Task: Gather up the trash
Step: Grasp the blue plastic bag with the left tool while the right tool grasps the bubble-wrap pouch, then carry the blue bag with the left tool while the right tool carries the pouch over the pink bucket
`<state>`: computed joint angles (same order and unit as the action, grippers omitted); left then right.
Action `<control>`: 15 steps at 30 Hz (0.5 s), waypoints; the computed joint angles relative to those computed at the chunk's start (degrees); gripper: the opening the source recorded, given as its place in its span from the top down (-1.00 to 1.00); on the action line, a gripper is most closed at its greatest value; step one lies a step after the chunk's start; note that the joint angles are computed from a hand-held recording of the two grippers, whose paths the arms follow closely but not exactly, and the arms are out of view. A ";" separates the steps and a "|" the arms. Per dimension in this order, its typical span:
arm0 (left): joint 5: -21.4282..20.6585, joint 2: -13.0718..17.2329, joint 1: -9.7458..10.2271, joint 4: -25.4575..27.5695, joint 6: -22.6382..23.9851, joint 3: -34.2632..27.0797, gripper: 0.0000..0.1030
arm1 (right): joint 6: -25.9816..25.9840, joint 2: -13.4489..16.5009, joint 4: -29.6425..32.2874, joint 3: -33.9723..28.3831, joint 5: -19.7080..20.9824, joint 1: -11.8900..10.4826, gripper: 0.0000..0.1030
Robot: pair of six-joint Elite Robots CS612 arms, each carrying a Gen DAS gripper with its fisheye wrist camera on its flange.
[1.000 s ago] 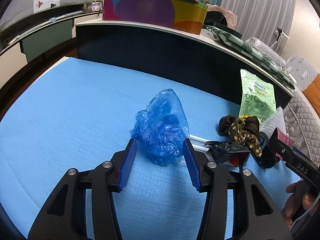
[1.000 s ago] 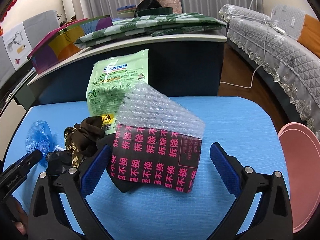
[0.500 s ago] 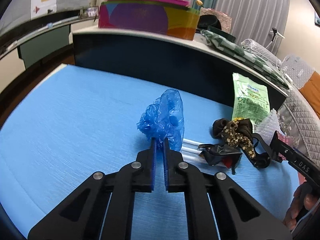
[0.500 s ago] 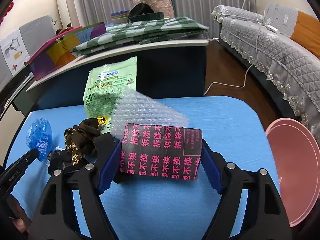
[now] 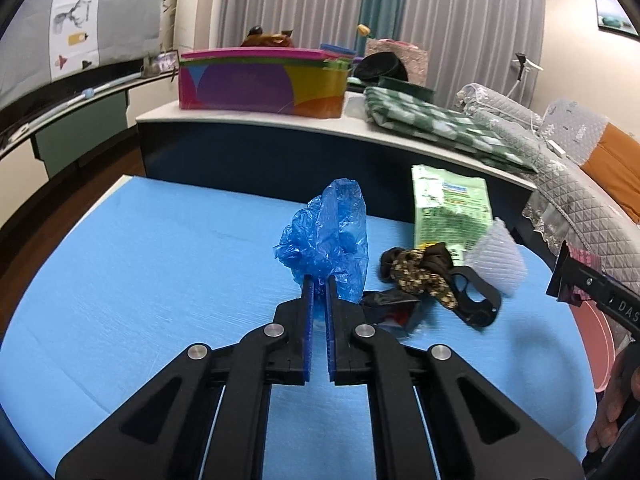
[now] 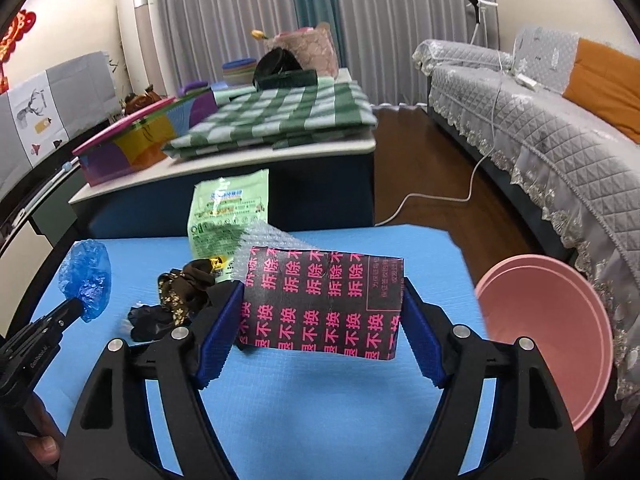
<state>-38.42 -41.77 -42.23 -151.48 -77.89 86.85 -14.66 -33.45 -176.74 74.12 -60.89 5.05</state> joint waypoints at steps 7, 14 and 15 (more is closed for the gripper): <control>1.18 -0.37 -1.26 -0.82 2.11 -0.14 0.90 | -0.20 -2.01 -3.67 2.99 0.86 -1.10 -0.45; 2.46 -0.62 -2.37 -2.28 4.92 -0.42 0.90 | -0.18 -3.79 -6.59 5.36 1.49 -2.12 -0.45; 2.58 -0.66 -2.49 -2.44 5.11 -0.44 0.90 | -0.19 -4.04 -7.05 5.73 1.53 -2.26 -0.45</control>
